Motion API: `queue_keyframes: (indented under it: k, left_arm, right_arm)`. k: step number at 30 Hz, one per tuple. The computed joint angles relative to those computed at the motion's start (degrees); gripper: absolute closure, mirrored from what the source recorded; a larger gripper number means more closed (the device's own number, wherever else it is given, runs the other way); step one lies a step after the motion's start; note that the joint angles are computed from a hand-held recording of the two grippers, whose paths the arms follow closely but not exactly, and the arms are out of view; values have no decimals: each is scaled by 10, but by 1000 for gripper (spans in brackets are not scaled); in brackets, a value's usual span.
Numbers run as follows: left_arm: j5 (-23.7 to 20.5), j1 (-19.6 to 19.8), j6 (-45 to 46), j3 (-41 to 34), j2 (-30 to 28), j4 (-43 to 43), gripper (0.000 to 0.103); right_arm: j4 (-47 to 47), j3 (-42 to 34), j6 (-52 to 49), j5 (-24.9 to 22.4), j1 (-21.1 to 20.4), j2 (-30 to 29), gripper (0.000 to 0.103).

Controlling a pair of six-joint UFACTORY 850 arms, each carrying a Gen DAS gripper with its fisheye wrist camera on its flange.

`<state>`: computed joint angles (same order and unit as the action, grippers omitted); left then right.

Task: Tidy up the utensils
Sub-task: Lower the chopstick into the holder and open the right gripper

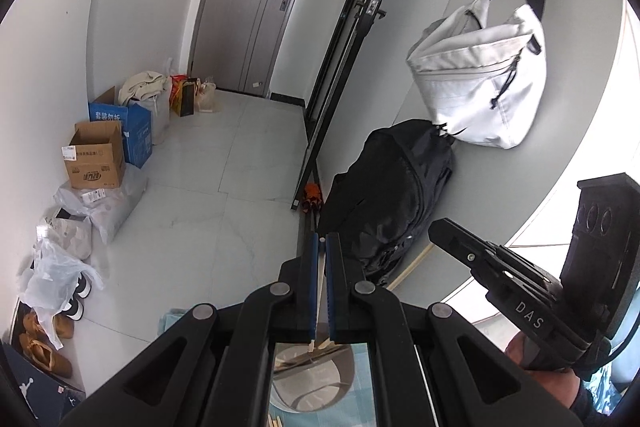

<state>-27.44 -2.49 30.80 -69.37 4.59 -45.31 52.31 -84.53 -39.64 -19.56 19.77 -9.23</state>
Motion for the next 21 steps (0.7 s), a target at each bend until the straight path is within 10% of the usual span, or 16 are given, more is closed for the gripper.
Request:
queue_keyframes:
  k: [21]
  left_arm:
    - [-53,14,36,14,-42,-35,103]
  right_arm:
    - [-86,-20,19,-62,16,-56,98]
